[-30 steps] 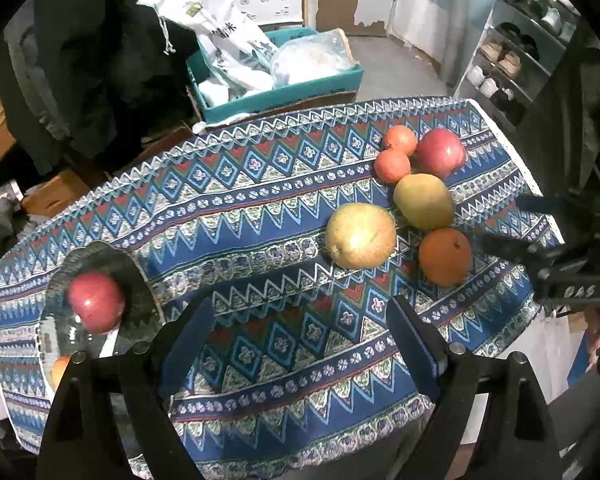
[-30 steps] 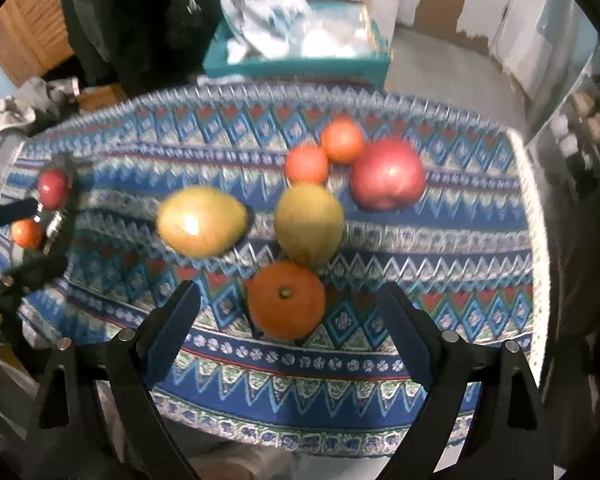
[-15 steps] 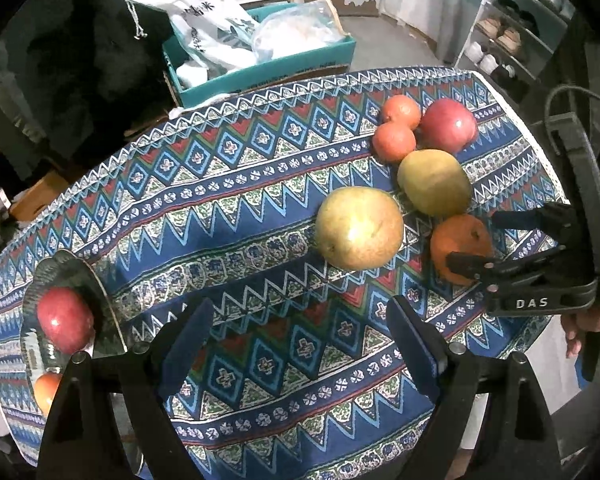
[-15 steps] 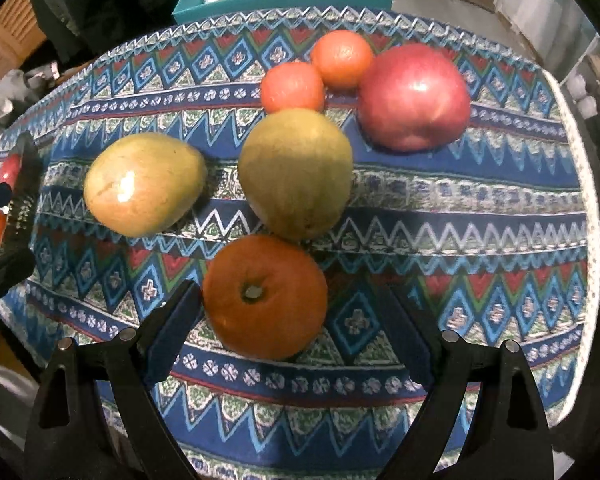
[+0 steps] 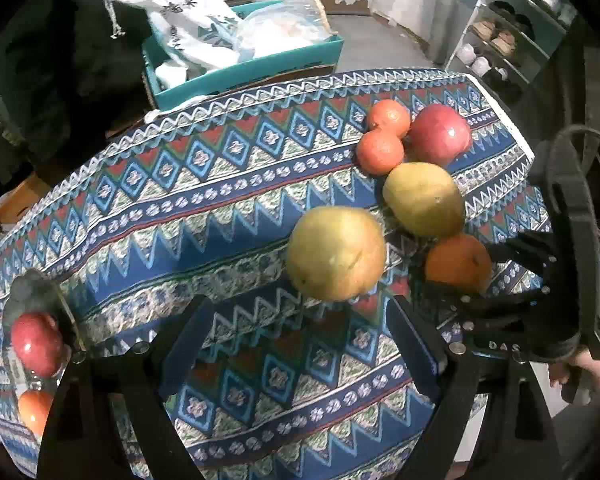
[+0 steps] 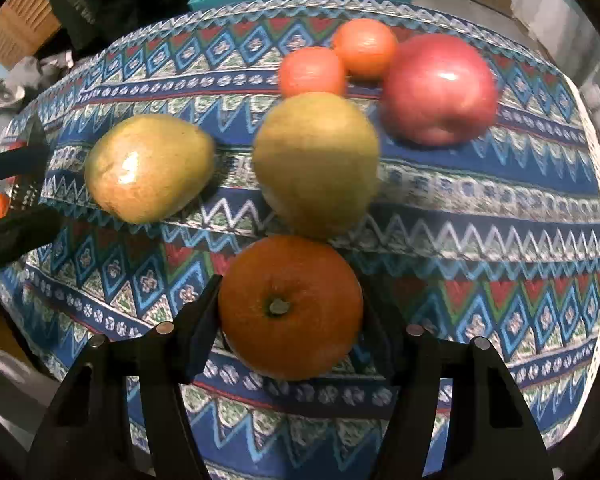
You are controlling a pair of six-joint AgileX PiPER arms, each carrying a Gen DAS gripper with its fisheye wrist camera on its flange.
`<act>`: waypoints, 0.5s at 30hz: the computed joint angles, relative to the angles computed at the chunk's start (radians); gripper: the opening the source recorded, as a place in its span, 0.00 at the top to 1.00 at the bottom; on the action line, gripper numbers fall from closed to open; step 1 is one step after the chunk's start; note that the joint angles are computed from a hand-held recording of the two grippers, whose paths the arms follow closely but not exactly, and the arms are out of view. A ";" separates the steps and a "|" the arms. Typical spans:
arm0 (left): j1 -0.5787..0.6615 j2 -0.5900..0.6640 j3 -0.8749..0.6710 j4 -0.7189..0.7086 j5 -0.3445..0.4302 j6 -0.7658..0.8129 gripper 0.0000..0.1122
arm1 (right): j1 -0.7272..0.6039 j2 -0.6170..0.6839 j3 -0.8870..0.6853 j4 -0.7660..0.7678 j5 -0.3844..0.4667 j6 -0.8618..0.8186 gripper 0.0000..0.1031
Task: Organize fruits
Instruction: 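Close left gripper on the yellow-green pear while right gripper closes on an orange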
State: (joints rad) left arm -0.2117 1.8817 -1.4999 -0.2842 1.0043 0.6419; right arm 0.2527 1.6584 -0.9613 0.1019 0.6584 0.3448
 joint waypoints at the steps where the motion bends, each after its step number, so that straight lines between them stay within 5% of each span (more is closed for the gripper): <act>1: -0.007 0.007 -0.005 -0.003 -0.001 0.001 0.20 | -0.007 -0.016 0.013 -0.001 0.001 0.004 0.38; 15: -0.104 0.145 -0.104 0.034 -0.005 -0.078 0.20 | -0.159 -0.214 0.104 -0.078 0.035 0.041 0.38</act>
